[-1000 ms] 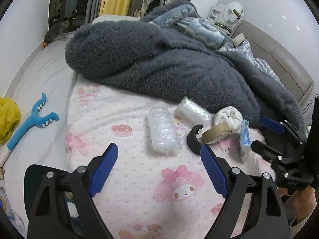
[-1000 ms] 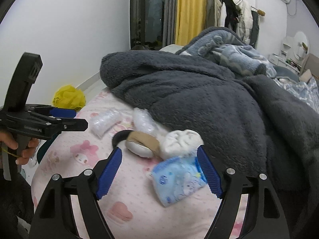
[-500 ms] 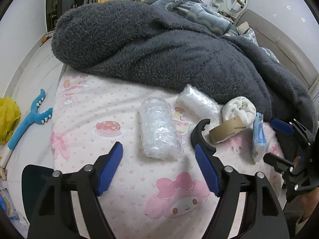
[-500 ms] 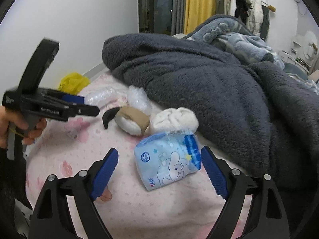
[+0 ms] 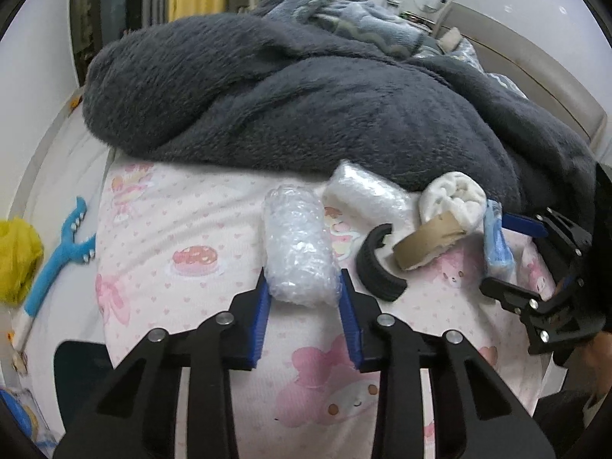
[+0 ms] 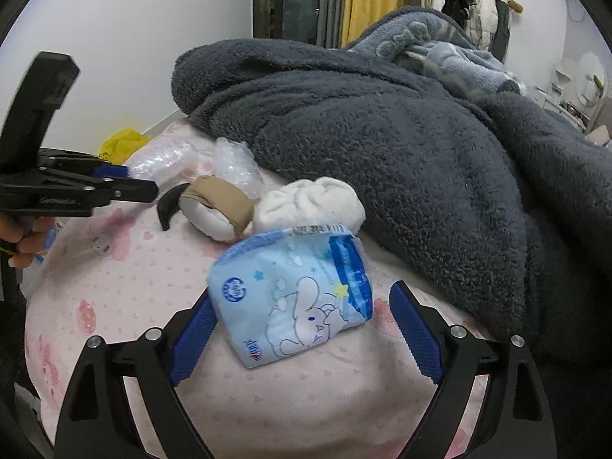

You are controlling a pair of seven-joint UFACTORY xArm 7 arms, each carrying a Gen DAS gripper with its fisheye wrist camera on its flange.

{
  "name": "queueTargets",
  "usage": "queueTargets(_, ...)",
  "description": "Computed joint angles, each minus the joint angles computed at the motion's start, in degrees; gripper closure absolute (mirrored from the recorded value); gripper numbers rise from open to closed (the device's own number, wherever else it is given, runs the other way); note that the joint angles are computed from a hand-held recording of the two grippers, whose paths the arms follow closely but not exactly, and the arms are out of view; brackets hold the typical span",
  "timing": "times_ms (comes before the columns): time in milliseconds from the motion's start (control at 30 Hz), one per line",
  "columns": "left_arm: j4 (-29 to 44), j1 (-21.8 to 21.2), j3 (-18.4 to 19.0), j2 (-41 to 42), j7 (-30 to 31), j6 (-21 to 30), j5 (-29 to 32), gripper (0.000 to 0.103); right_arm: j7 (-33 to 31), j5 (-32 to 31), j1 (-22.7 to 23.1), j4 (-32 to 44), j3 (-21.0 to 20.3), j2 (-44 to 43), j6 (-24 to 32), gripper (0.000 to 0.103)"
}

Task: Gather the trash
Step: 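Close right gripper on blue wipes pack while left gripper closes on bubble-wrap roll, then carry the bubble-wrap roll and blue wipes pack over the teal bin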

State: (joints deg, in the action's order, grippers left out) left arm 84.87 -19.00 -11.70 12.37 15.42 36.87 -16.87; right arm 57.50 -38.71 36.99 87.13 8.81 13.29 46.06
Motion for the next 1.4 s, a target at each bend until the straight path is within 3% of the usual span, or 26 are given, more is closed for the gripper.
queueTargets(233, -1.02, 1.12, -0.50, -1.26, 3.32, -1.32, -4.23, 0.067, -0.21, 1.36, -0.92, -0.49, -0.25, 0.45, -1.93, 0.013)
queueTargets(267, -1.45, 1.25, -0.60, -1.68, 3.90, -1.76, -5.06, 0.067, -0.48, 1.83, -1.03, -0.29, -0.24, 0.63, -2.12, 0.016)
queueTargets(300, -1.51, 1.20, -0.56, -1.81, 4.03, -1.93, -5.30, 0.067, -0.80, 2.31, -1.10, -0.09, -0.24, 0.81, -2.30, 0.031)
queueTargets(600, -3.28, 2.12, -0.26, -4.35, 8.38, -3.52, -10.34, 0.067, -1.72, 3.80, 1.15, 6.50, -0.82, 2.88, 6.58, 0.036)
queueTargets(767, -4.74, 2.48, 0.43, -5.84, 9.86, -4.28, -11.96, 0.067, 4.59, 1.28, 2.16, 7.82, -1.44, 1.72, 9.55, 0.036)
queueTargets(933, -6.12, 2.98, 1.32, -7.15, 10.54, -4.70, -12.17, 0.067, 11.63, -3.10, 2.79, 10.51, -1.79, 2.55, 8.11, 0.036)
queueTargets(1100, -7.74, 3.51, 2.18, -8.36, 11.09, -5.47, -11.59, 0.067, 12.74, -4.30, 4.48, 17.73, -2.59, 7.13, 7.64, 0.036)
queueTargets(1400, -10.54, 5.41, 4.07, -10.53, 13.63, -4.77, -13.03, 0.067, 5.35, 0.22, 9.62, 38.04, -6.57, 20.37, 10.00, 0.036)
